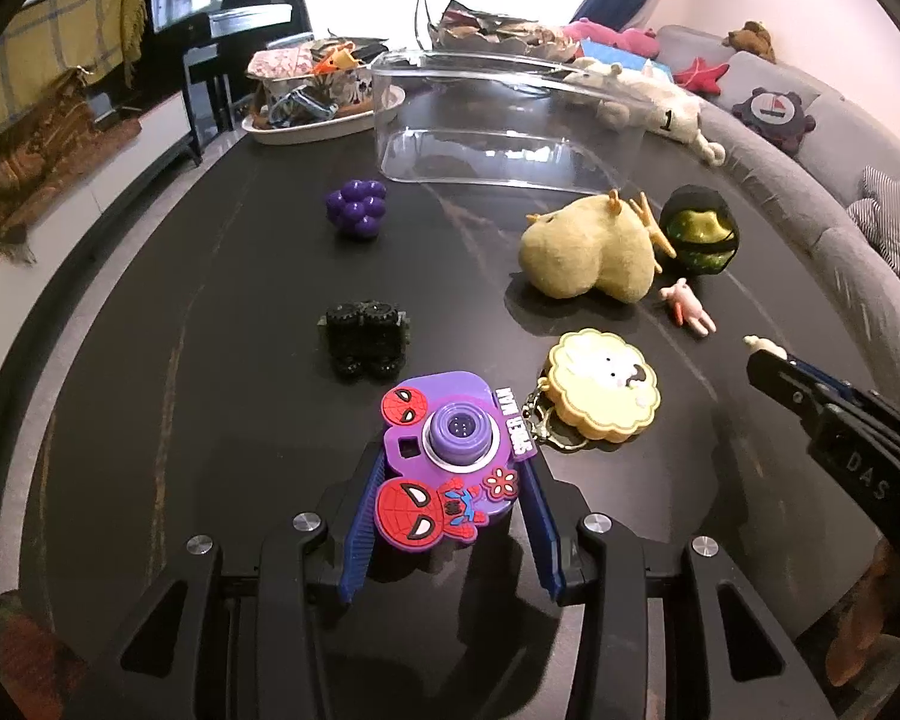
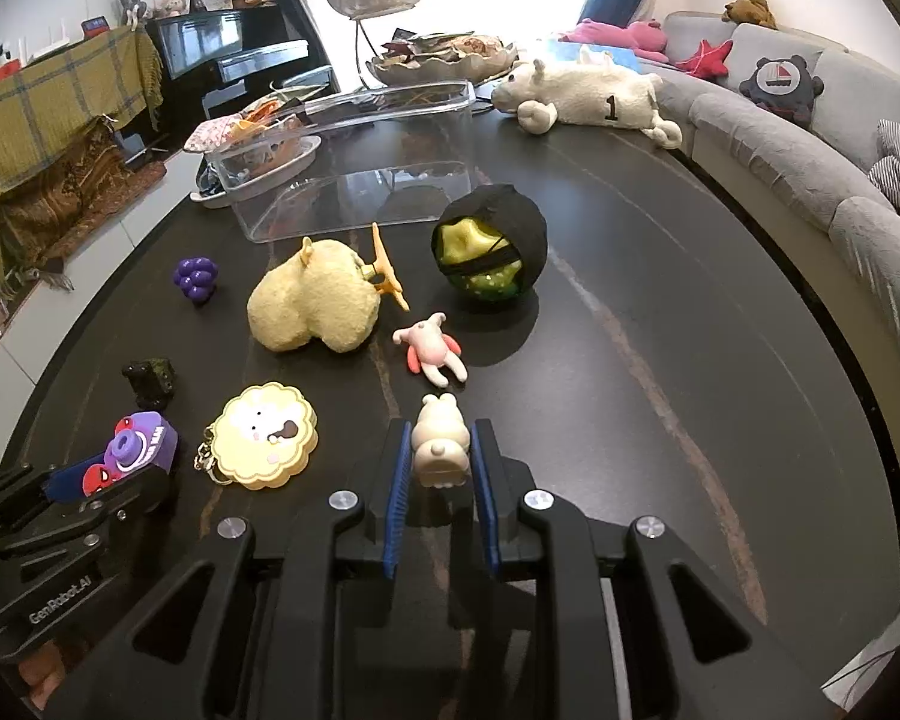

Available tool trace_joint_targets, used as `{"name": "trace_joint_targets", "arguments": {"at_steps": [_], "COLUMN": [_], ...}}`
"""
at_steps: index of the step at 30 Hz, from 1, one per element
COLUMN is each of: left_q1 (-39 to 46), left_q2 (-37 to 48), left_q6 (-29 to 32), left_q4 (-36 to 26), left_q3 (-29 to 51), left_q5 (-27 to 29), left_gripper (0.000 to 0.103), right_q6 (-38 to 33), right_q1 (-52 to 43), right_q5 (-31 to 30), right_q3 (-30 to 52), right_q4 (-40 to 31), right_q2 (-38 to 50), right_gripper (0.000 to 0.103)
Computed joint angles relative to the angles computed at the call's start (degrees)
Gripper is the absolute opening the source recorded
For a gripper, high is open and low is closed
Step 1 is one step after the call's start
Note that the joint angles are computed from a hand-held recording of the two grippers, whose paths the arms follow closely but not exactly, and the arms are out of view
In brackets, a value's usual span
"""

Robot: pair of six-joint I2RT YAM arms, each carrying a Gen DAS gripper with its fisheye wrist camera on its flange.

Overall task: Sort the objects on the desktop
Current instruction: 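Lift the cream figurine with the right tool while the left tool lifts the Spider-Man toy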

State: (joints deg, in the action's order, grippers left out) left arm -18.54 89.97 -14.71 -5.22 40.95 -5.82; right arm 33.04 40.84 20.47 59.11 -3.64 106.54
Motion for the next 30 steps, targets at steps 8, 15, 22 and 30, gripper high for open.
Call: {"name": "trace_joint_targets", "arguments": {"at_steps": [8, 15, 22, 30], "left_q1": [-0.1, 0.4, 0.5, 0.8], "left_q2": [-2.2, -2.3, -2.9, -4.0], "left_q6": [0.3, 0.5, 0.7, 0.8], "left_q4": [-0.1, -0.7, -0.8, -0.7], "left_q3": [-0.5, -0.3, -0.5, -0.8], "left_q5": [-0.2, 0.0, 0.1, 0.1], "left_gripper": [0.040, 0.040, 0.040, 0.040], "right_q6": [0.0, -0.4, -0.2, 0.5], "right_q1": [0.5, 1.8, 2.9, 3.5], "right_q5": [0.2, 1.7, 2.8, 4.1], "right_q3": [0.1, 0.0, -0.1, -0.5], "right_q4": [0.3, 0.4, 0.3, -0.3], "right_q2": [0.1, -0.2, -0.5, -1.4], "right_gripper": [0.018, 0.018, 0.018, 0.018]}}
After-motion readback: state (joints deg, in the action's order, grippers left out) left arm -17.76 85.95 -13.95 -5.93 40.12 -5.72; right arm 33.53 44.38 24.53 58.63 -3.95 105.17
